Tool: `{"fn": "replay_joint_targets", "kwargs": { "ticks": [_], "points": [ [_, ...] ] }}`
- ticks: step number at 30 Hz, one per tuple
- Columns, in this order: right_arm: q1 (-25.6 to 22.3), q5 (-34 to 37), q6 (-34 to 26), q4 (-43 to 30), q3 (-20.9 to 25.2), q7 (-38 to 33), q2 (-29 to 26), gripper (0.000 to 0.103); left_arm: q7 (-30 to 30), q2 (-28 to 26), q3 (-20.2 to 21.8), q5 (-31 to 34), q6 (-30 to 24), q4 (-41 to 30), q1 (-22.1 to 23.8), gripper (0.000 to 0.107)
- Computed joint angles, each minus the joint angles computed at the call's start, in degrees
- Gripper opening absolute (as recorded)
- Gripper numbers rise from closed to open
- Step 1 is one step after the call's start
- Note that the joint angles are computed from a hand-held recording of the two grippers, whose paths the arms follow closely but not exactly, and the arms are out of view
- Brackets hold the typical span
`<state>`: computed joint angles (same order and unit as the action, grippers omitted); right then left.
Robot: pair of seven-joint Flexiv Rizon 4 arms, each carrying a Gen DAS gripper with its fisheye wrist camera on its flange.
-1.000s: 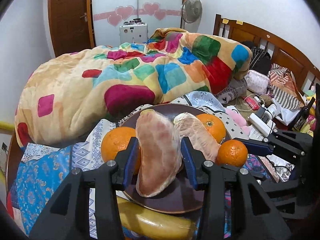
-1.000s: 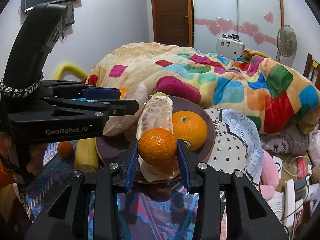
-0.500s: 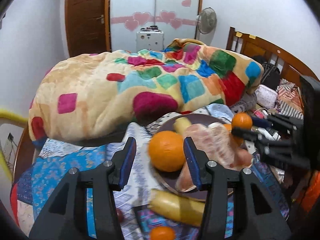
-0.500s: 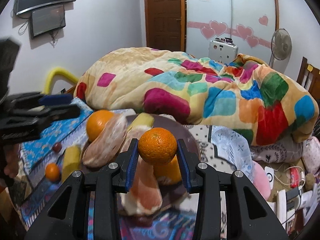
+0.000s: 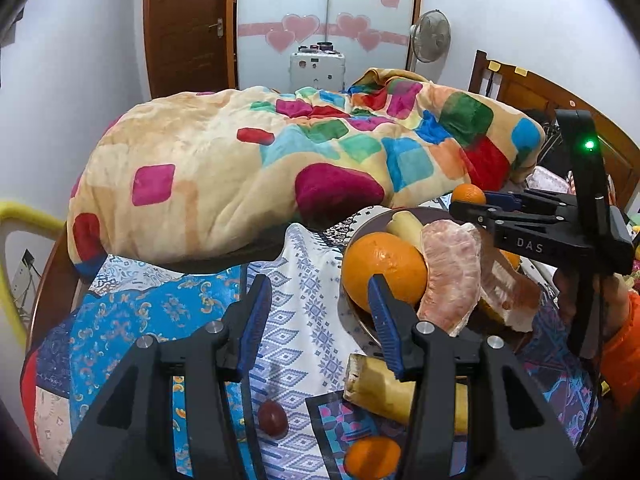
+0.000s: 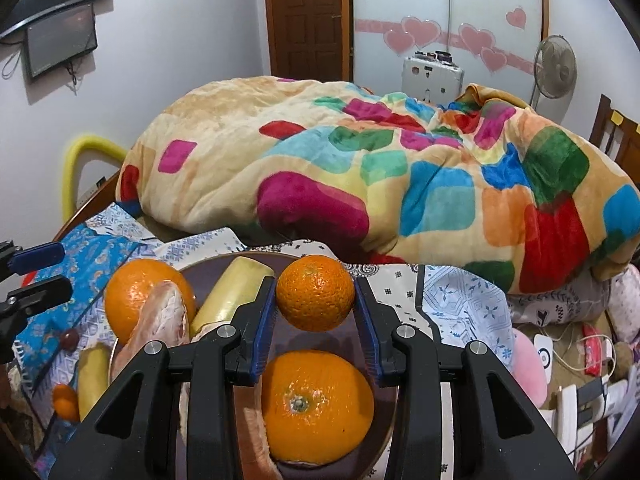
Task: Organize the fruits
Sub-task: 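Place the mandarin on the plate with the right tool while the left tool places the pomelo segment, then grasp the yellow corn cob with the right tool while the left tool grasps a small mandarin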
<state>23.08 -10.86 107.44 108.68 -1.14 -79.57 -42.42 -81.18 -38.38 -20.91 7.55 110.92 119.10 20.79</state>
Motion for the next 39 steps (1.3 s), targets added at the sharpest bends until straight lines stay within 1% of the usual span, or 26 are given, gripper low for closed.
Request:
{"fn": "replay_joint_targets", "kwargs": {
  "ticks": [3, 7, 10, 13, 14, 15, 16, 17, 21, 28, 32, 34, 39],
  "points": [
    [-1.65, -0.75, -1.01, 0.23, 1.68, 0.24, 0.42, 0.035, -0.12, 0.00, 0.41, -0.07, 0.47, 0.06, -0.35, 0.054],
    [-1.98, -1.28, -1.88, 0.53, 1.96, 0.44, 0.87, 0.035, -0.66, 0.04, 0.41, 0.32, 0.98, 0.60, -0.13, 0.054],
    [-3.74, -2.22, -2.94, 0.37, 3.80, 0.77, 0.95, 0.035, -0.75, 0.22, 0.58, 0.79, 1.15, 1.03, 0.04, 0.054],
    [-4.02, -2.55, -2.73, 0.81, 3.94, 0.85, 1.20, 0.036, -0.70, 0.71, 1.85, 0.77, 1.74, 1.53, -0.87, 0.054],
    [-3.93, -2.45, -2.40, 1.07, 3.81, 0.91, 1.39, 0.039, -0.76, 0.82, 2.07, 0.86, 1.99, 1.72, -0.95, 0.054],
    [-4.29, -2.49, -1.89, 1.37, 4.21, 0.92, 1.59, 0.044, -0.84, 0.91, 2.09, 1.02, 2.11, 1.89, -0.87, 0.054],
    [-4.50, -2.54, -1.52, 1.51, 4.50, 0.96, 1.68, 0.047, -0.97, 1.02, 2.08, 1.13, 2.15, 2.04, -0.78, 0.054],
    [-4.18, -2.27, -0.73, 1.96, 4.22, 0.94, 1.97, 0.050, -1.12, 1.10, 2.13, 1.15, 2.17, 2.16, -0.74, 0.054],
    [0.54, 0.57, 2.67, 4.65, -0.15, -0.29, 3.53, 0.050, -1.97, 1.72, 1.82, 1.40, 2.21, 3.06, -0.14, 0.054],
    [4.11, 5.39, 7.16, 10.87, -1.65, -3.79, 7.36, 0.050, -3.75, 4.45, 1.90, 2.55, 3.32, 6.42, 0.23, 0.054],
    [9.04, 10.78, 10.20, 15.40, -4.26, -7.79, 9.87, 0.050, -5.09, 6.37, 2.80, 3.38, 4.55, 8.90, -0.36, 0.055],
    [9.95, 12.70, 11.45, 17.22, -4.06, -9.61, 10.82, 0.050, -5.60, 7.19, 4.20, 3.34, 5.18, 10.01, -1.66, 0.058],
    [11.07, 16.18, 13.32, 21.38, -2.48, -13.16, 12.47, 0.050, -6.43, 8.08, 6.33, 3.48, 5.11, 12.38, -3.60, 0.058]
  ]
}}
